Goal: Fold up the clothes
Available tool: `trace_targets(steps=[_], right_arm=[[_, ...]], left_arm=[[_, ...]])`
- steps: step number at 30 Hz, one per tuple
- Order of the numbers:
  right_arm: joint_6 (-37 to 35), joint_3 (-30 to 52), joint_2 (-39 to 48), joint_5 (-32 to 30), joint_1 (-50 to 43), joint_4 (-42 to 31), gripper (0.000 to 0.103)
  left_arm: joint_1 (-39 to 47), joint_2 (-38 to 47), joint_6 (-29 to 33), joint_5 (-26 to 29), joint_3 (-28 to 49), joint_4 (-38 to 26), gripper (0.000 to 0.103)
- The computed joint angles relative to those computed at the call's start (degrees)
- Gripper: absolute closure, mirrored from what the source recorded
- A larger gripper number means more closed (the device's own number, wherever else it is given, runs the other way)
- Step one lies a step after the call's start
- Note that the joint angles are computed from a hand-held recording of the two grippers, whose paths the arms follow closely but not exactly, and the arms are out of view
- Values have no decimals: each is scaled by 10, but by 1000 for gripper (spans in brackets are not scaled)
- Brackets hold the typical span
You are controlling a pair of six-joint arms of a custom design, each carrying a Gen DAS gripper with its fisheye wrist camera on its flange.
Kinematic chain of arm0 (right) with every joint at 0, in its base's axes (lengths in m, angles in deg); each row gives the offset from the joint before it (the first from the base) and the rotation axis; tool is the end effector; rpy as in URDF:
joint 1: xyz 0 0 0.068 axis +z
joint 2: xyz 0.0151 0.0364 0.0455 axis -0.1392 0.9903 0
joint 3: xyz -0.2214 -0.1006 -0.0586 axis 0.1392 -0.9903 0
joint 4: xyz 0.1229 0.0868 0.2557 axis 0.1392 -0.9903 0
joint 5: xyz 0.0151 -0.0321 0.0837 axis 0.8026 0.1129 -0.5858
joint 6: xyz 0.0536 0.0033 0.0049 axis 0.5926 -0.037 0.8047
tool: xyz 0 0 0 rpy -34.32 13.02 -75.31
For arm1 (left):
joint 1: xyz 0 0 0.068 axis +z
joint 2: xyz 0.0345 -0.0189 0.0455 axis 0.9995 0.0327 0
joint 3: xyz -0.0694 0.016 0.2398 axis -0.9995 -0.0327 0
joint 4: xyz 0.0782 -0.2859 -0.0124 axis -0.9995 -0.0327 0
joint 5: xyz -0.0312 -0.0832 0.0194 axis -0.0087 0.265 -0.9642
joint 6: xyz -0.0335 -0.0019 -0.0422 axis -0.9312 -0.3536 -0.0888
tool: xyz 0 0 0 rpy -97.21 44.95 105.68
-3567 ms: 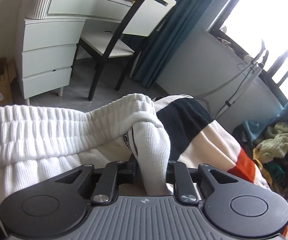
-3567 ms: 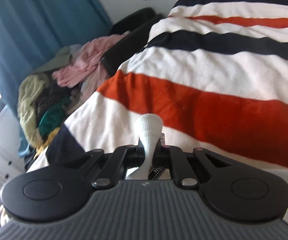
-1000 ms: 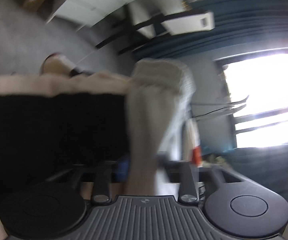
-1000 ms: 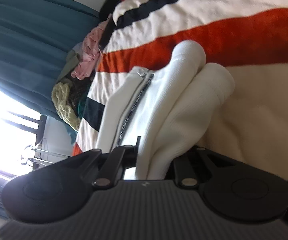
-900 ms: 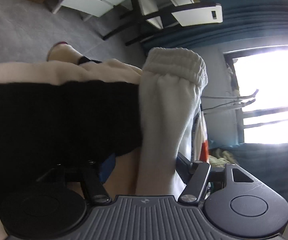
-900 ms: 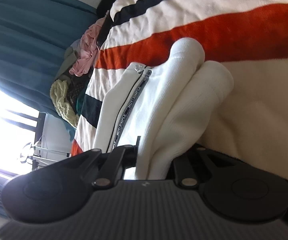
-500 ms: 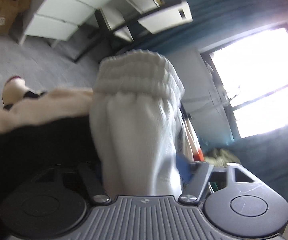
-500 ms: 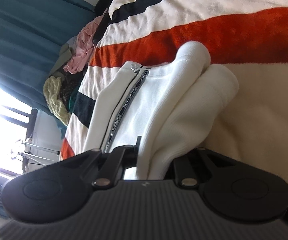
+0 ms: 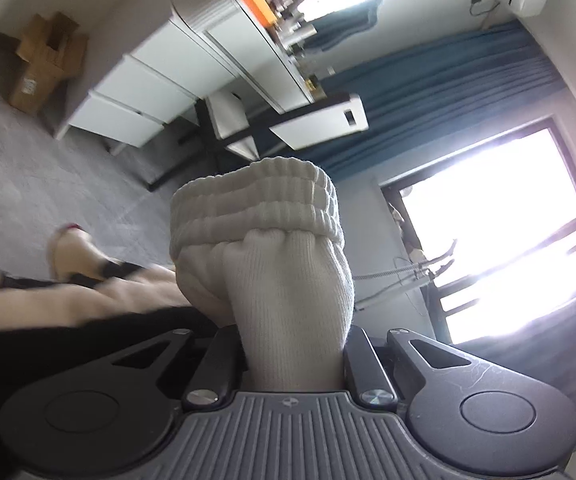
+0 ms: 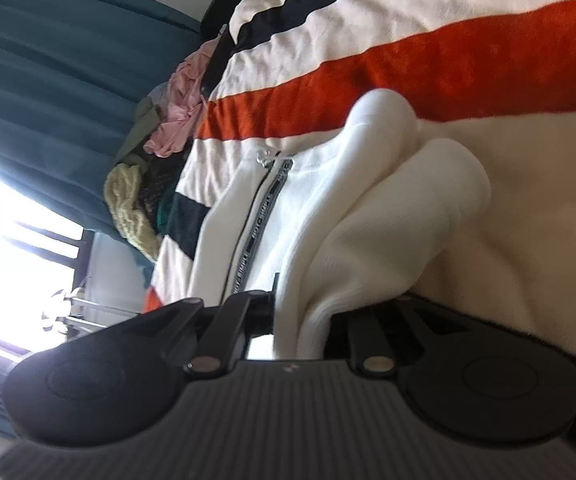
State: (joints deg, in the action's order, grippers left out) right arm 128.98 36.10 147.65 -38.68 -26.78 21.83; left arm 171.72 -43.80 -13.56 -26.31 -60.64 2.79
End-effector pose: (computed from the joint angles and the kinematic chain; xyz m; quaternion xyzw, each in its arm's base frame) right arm 0.4408 -0.1299 0.0089 0.3925 0.7701 0.3592 0.3519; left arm 0.0470 0.1960 0.1296 -0.6337 0.5241 -0.1462 0.5498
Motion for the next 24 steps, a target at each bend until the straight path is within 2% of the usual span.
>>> trace_targets(steps=[3, 7, 10, 14, 17, 19, 23, 24], right_arm=[[1, -3, -4, -32, -10, -10, 91], [-10, 14, 9, -55, -20, -49, 91], [-23, 39, 36, -75, -29, -80, 90], [11, 38, 56, -100, -37, -52, 88], [4, 36, 55, -103, -36, -50, 87], [8, 33, 53, -105, -36, -46, 87], [17, 31, 50, -109, -37, -46, 85], [17, 31, 50, -110, -37, -46, 84]], left_arm=[[94, -51, 110, 58, 21, -163, 91], [177, 63, 284, 95, 77, -285, 90], [244, 175, 388, 128, 133, -378, 86], [295, 222, 536, 122, 172, -473, 77], [315, 200, 631, 97, 180, -524, 69], [313, 128, 642, 66, 160, -540, 53], [338, -7, 660, 33, 144, -611, 47], [351, -46, 662, 31, 140, -629, 42]])
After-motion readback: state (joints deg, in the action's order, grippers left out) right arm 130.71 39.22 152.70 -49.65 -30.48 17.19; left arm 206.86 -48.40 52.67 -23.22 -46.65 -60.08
